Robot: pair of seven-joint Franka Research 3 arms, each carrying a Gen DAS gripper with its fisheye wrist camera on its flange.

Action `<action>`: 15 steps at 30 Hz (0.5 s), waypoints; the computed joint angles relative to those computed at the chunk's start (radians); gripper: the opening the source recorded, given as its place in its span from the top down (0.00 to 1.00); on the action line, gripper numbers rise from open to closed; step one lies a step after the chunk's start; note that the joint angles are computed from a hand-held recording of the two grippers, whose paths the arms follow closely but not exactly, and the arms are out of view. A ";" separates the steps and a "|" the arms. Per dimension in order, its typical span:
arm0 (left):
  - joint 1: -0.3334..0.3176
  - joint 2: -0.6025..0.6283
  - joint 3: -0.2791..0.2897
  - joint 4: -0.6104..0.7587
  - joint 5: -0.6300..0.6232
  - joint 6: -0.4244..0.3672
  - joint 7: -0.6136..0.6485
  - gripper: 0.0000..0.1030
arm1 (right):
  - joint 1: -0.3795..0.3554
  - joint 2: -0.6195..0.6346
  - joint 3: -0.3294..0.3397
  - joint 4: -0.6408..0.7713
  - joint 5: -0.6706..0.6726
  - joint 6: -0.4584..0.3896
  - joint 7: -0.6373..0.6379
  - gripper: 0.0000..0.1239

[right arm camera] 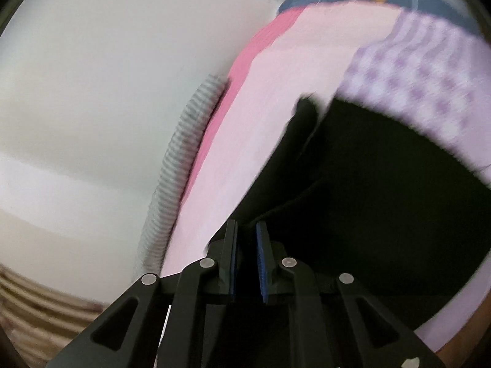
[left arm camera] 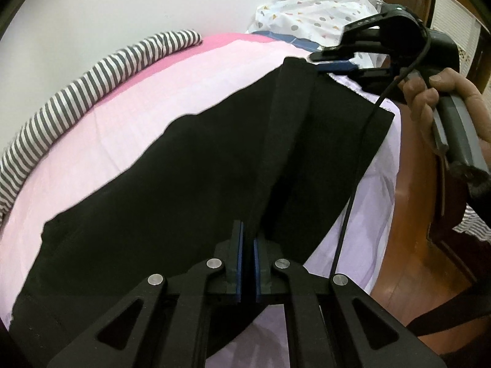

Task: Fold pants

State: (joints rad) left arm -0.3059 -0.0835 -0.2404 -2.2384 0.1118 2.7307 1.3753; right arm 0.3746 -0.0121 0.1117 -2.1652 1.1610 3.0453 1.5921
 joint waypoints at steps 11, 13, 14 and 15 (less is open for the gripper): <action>0.017 0.003 0.013 0.009 -0.035 0.006 -0.031 0.96 | -0.047 -0.081 -0.037 -0.127 -0.140 -0.088 0.159 0.73; 0.026 -0.002 0.021 0.012 -0.053 0.013 -0.047 0.96 | -0.041 -0.085 -0.046 -0.142 -0.133 -0.112 0.149 0.73; 0.031 -0.003 0.025 0.015 -0.060 0.013 -0.051 0.96 | -0.041 -0.076 -0.046 -0.140 -0.145 -0.115 0.159 0.73; 0.035 -0.002 0.029 0.020 -0.067 0.010 -0.050 0.96 | -0.037 -0.069 -0.047 -0.136 -0.134 -0.115 0.151 0.73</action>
